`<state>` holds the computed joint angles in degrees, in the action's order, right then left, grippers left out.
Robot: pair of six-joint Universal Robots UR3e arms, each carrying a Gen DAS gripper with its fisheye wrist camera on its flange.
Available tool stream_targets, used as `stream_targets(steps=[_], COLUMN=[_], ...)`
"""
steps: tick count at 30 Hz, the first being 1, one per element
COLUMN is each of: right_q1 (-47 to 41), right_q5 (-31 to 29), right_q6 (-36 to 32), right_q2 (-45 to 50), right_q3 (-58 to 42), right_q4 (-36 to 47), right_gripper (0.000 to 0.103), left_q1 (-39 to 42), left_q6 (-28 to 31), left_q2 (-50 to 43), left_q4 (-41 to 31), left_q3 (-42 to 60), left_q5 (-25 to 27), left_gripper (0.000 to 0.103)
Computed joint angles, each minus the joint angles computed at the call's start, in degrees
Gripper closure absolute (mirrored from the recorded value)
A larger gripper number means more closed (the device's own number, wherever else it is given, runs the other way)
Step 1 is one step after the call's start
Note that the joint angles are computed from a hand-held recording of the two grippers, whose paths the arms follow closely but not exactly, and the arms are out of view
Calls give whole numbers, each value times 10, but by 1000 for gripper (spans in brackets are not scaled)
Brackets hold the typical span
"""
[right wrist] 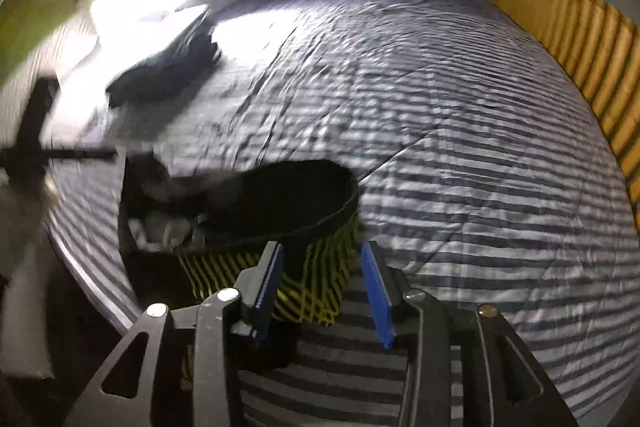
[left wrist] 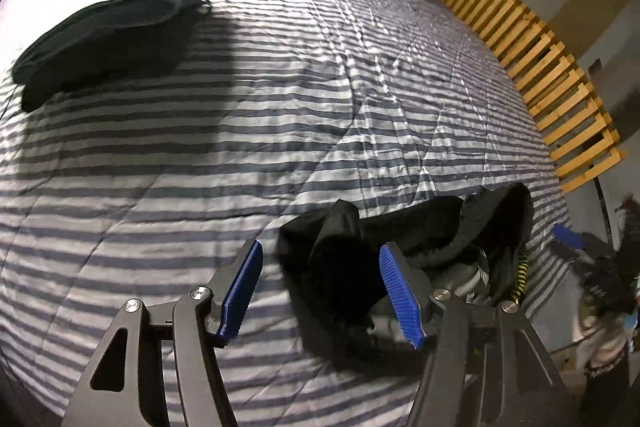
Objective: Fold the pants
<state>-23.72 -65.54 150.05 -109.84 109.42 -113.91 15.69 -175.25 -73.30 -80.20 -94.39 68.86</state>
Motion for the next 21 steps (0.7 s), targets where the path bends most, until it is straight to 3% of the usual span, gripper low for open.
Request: stream_targets(steps=[6,8,9,10,18,21], right_q1=[120,115,106,98,-70,-114], right_q5=[-85,-67,-49,-41,56,101], right_q6=[75,87,87,90,61,1], right_q2=[134,155,158,156,37,12], right_q3=[-1,-8,-11,-10,8,2], right_q4=[-140,-135,-124,-119,-35,28], right_gripper=[61,78,98,102,103,101], left_q1=[103,125,124,126,27,15], left_q6=[65,90,95,100,56,46], left_q2=[104,123,125,129,45,21], left_q4=[-65,-87,-86,-87,24,41], left_q3=[-45,-51,-55,-57,-60,-61], left_q5=[-17,-10,-4,-1,42,24], left_gripper=[39,38,38,38,38,39])
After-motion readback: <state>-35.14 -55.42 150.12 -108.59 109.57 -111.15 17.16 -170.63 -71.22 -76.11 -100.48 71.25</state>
